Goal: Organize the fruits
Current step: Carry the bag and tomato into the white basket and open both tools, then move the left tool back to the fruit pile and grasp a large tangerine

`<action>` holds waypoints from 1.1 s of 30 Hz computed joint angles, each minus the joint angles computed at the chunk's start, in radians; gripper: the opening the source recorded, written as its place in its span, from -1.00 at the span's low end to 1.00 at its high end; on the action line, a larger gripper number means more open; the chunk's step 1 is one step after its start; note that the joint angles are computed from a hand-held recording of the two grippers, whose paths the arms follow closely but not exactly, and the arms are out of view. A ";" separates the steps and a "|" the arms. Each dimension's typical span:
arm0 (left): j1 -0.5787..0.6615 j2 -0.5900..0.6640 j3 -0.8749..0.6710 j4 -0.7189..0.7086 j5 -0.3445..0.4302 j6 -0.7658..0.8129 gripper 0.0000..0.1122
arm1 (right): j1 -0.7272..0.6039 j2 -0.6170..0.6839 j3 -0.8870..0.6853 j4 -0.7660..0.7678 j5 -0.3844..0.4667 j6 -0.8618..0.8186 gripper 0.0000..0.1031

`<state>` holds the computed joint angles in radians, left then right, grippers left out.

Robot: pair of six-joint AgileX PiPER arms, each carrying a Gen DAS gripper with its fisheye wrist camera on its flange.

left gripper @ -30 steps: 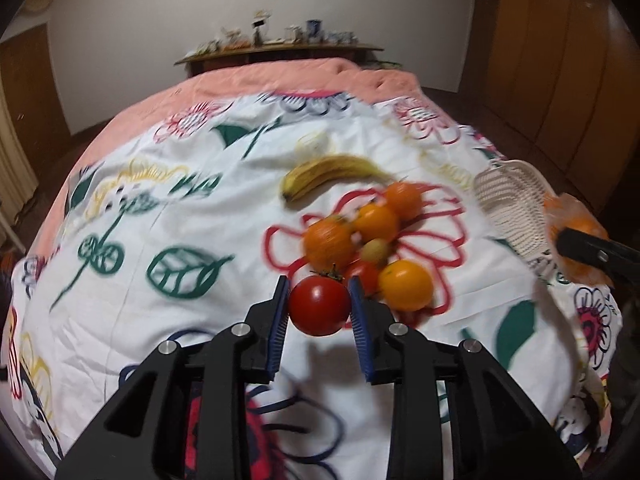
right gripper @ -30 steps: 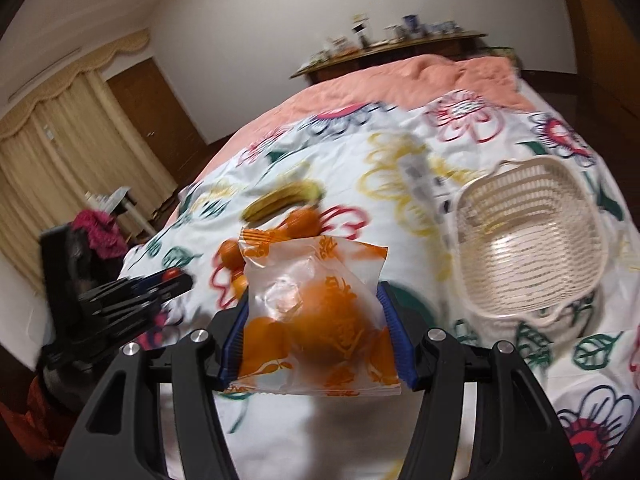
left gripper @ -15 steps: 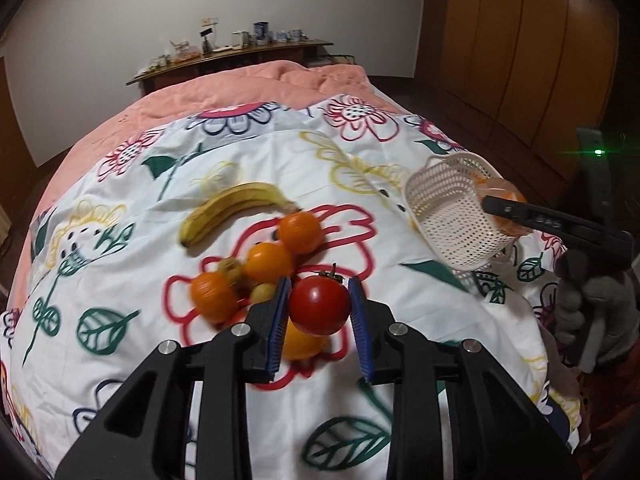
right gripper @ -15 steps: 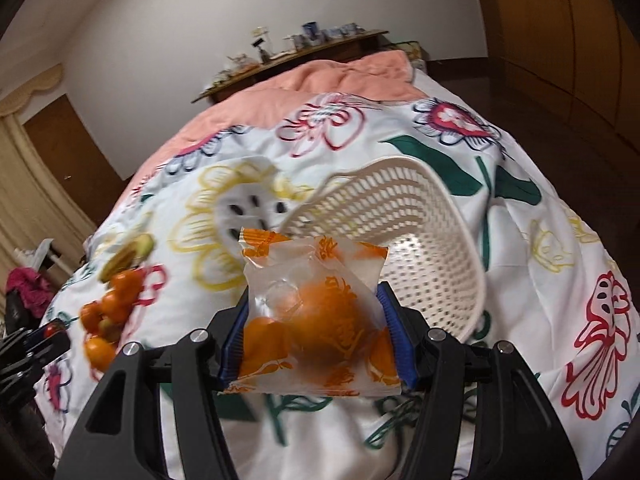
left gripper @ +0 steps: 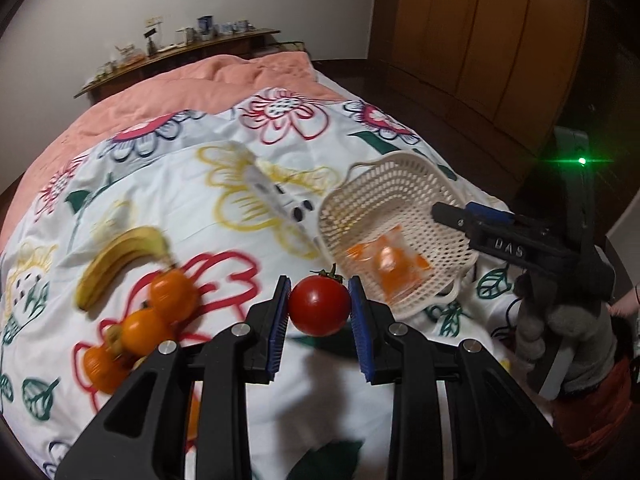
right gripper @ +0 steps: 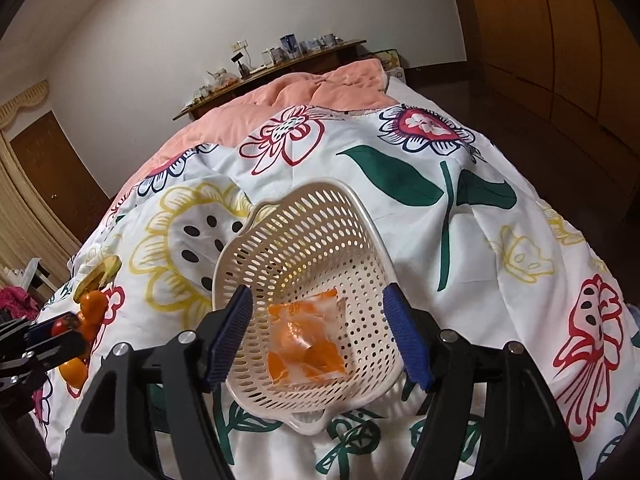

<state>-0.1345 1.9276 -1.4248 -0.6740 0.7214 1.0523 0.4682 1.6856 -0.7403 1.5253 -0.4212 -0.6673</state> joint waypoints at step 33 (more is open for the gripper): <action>-0.114 0.200 -0.297 0.142 0.049 -0.304 0.09 | 0.051 -0.066 0.066 -0.107 -0.028 0.162 0.32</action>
